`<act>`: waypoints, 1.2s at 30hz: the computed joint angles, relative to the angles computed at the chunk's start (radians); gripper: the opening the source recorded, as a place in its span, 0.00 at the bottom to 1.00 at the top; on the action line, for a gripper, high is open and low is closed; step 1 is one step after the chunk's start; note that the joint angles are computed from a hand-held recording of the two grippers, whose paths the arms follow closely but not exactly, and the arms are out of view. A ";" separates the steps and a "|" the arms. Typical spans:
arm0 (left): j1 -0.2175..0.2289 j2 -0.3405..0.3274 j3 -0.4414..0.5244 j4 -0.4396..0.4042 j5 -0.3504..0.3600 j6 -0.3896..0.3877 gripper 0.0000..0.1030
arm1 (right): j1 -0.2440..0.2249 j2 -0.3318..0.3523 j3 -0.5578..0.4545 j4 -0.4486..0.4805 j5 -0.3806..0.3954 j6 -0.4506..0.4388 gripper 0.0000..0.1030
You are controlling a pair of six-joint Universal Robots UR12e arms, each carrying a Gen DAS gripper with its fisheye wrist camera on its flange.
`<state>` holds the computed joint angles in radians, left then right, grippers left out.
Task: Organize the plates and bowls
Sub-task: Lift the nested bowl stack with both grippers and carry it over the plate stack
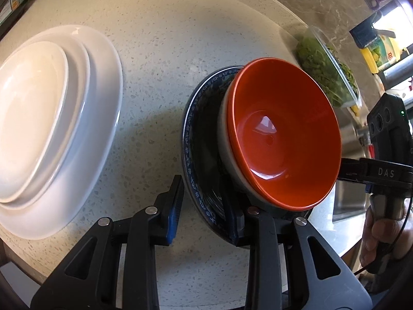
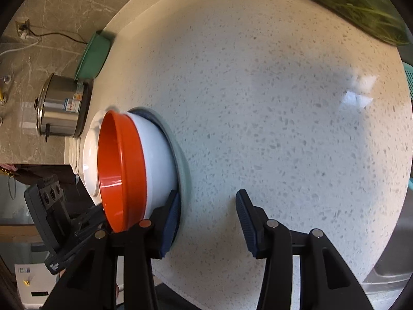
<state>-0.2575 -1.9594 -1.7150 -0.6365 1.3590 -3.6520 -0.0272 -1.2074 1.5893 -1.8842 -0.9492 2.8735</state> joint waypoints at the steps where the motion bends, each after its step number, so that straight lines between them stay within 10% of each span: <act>1: -0.003 -0.001 0.004 -0.005 0.013 0.010 0.27 | -0.001 0.003 -0.002 0.001 0.011 -0.009 0.46; 8: 0.000 -0.017 0.021 -0.007 -0.024 0.033 0.17 | -0.015 0.017 0.002 0.043 0.143 -0.102 0.15; 36: 0.002 -0.015 0.001 0.069 -0.036 0.020 0.14 | -0.012 -0.005 0.033 -0.023 0.141 -0.094 0.13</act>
